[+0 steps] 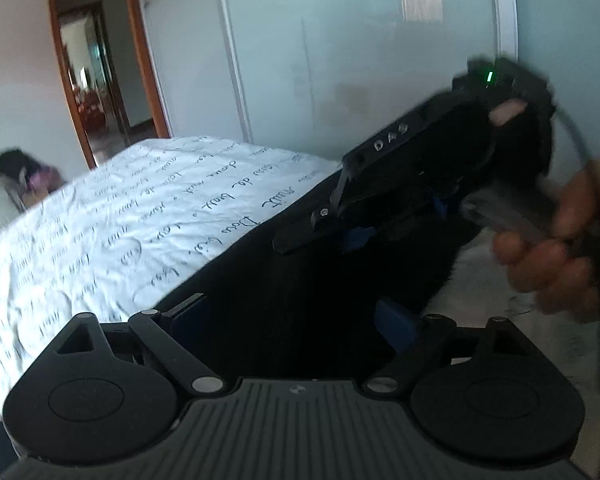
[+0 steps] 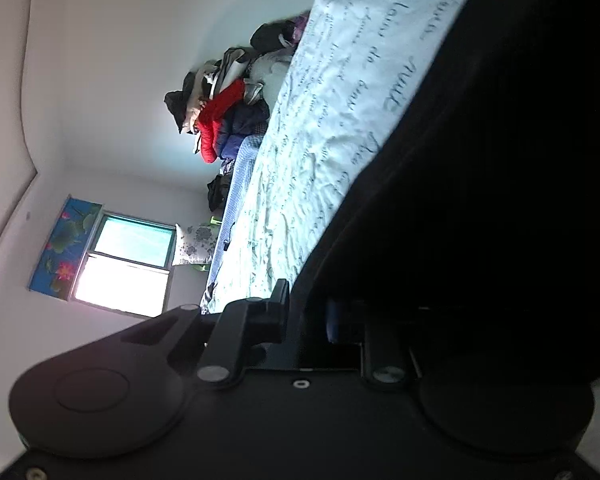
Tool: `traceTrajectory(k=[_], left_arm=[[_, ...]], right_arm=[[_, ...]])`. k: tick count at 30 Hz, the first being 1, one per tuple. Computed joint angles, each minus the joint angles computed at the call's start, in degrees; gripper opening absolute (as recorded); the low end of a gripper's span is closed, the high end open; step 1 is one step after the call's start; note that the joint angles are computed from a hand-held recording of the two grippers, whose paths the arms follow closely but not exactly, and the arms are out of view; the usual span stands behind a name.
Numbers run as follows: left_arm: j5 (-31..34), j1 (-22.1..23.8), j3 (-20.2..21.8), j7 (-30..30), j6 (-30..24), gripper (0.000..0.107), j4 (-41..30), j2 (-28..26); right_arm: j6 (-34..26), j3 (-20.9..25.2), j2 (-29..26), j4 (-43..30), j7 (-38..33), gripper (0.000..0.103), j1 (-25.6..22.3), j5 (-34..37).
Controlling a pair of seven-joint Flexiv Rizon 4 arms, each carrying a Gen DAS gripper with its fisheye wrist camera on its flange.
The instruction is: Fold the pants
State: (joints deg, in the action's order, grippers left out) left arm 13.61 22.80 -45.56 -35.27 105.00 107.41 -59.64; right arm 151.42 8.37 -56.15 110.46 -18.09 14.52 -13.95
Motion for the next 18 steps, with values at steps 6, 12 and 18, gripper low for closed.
traceTrajectory(k=[6,12,18], left_arm=[[-4.08,-10.51,9.81,-2.18,0.05,0.09,-4.57,3.18],[-12.1,-16.75,16.76,-8.32,-5.17,0.016,-8.53,5.09],[-11.79,-9.78,8.5,-8.82,-3.8,0.008,-6.2,4.69]], right_arm=[[4.38,0.41,-0.87,-0.54,0.88,0.021,-0.15,0.34],[5.42,0.82,-2.02,0.14,5.62,0.04,-1.95,-2.85],[12.56,1.03,-0.83,4.57,4.35,0.085,0.19,10.24]])
